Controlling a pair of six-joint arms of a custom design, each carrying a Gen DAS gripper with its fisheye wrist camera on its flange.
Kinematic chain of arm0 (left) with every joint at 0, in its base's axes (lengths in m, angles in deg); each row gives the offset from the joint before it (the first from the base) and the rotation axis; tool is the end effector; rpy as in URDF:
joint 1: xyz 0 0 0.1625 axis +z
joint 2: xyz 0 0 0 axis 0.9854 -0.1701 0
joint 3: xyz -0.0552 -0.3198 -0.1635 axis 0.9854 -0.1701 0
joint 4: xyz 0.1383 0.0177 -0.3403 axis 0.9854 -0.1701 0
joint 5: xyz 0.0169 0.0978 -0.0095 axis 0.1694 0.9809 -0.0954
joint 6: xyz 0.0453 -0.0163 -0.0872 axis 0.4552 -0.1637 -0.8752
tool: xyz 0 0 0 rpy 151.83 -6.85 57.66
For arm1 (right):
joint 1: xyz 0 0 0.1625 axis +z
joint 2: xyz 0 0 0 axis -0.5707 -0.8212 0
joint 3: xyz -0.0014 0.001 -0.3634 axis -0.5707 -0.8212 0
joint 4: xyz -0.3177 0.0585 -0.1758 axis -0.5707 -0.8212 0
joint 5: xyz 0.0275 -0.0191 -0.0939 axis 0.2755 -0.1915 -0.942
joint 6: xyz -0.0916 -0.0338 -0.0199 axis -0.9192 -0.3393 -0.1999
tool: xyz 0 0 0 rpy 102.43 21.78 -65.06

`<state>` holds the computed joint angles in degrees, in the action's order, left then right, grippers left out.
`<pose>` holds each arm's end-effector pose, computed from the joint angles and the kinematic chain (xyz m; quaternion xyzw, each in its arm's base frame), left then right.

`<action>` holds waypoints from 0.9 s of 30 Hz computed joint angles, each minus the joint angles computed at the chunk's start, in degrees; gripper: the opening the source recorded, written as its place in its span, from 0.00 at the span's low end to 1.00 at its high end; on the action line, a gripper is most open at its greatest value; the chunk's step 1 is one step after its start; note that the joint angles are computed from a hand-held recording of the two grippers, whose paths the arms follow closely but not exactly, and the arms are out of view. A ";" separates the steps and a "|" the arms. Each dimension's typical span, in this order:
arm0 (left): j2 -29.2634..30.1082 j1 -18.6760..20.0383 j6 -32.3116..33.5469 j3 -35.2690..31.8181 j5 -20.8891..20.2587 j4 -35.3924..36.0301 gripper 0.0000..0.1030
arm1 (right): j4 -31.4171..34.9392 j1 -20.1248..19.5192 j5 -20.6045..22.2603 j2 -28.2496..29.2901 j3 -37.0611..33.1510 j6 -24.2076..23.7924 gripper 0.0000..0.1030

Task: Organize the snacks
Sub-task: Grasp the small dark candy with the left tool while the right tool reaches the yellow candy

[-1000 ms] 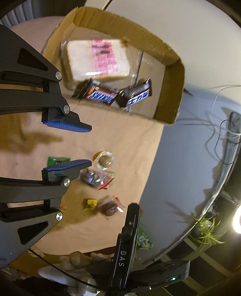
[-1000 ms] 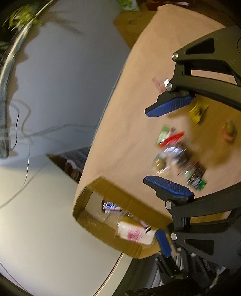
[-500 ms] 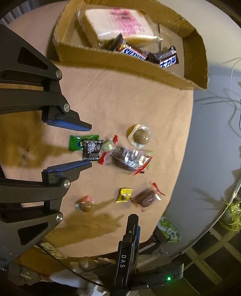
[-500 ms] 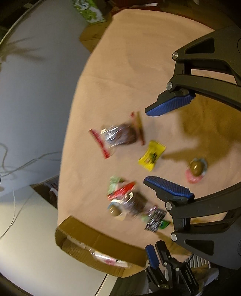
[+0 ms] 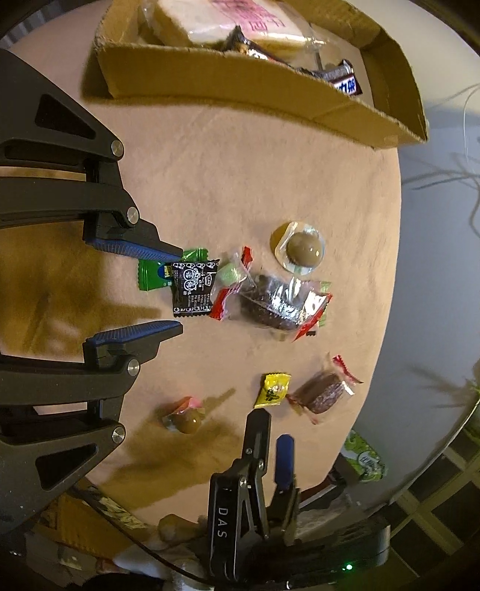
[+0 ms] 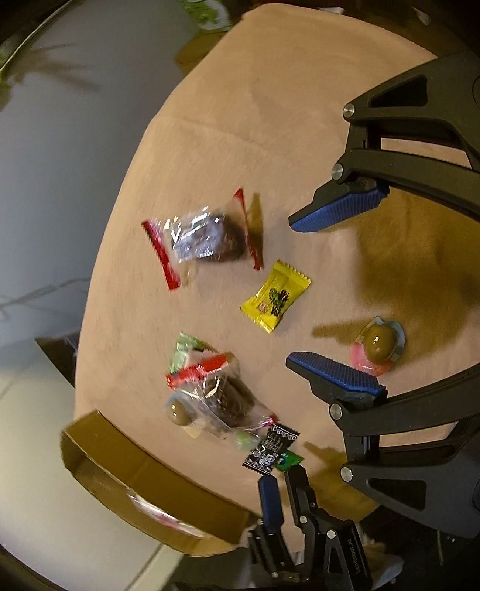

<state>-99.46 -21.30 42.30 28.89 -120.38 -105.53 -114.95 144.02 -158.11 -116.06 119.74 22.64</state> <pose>-0.1088 -0.5384 0.2752 0.0722 0.9604 -0.1320 0.2344 0.3104 -0.6439 0.0473 0.2840 -0.9194 0.0226 0.2712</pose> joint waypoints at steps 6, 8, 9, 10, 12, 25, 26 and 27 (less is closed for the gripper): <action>1.80 0.25 0.59 -1.24 -0.24 -0.17 0.30 | 0.98 0.03 -0.94 1.74 -2.18 -2.53 0.68; 2.39 0.25 1.50 -1.58 -0.34 -0.32 0.30 | 1.32 0.16 -0.83 2.20 -2.82 -2.70 0.68; 2.95 0.23 1.92 -1.95 -0.13 -0.28 0.30 | 1.50 0.16 -0.74 2.43 -3.18 -2.95 0.68; 3.17 0.22 2.52 -2.04 -0.03 -0.31 0.30 | 1.69 0.13 -0.61 2.49 -3.32 -3.13 0.68; 3.49 0.36 2.81 -2.51 -0.20 -0.14 0.30 | 2.12 -0.05 -0.28 2.42 -3.31 -3.35 0.68; 5.18 0.28 3.66 -2.64 0.25 -2.37 0.13 | 4.52 -1.16 0.97 3.23 -4.79 -3.54 0.58; 5.34 0.26 3.60 -2.63 0.47 -2.61 0.11 | 4.55 -1.14 0.85 3.44 -4.92 -3.74 0.58; 5.44 0.27 3.48 -2.59 0.56 -2.90 0.11 | 4.45 -1.11 0.78 3.53 -4.94 -3.91 0.58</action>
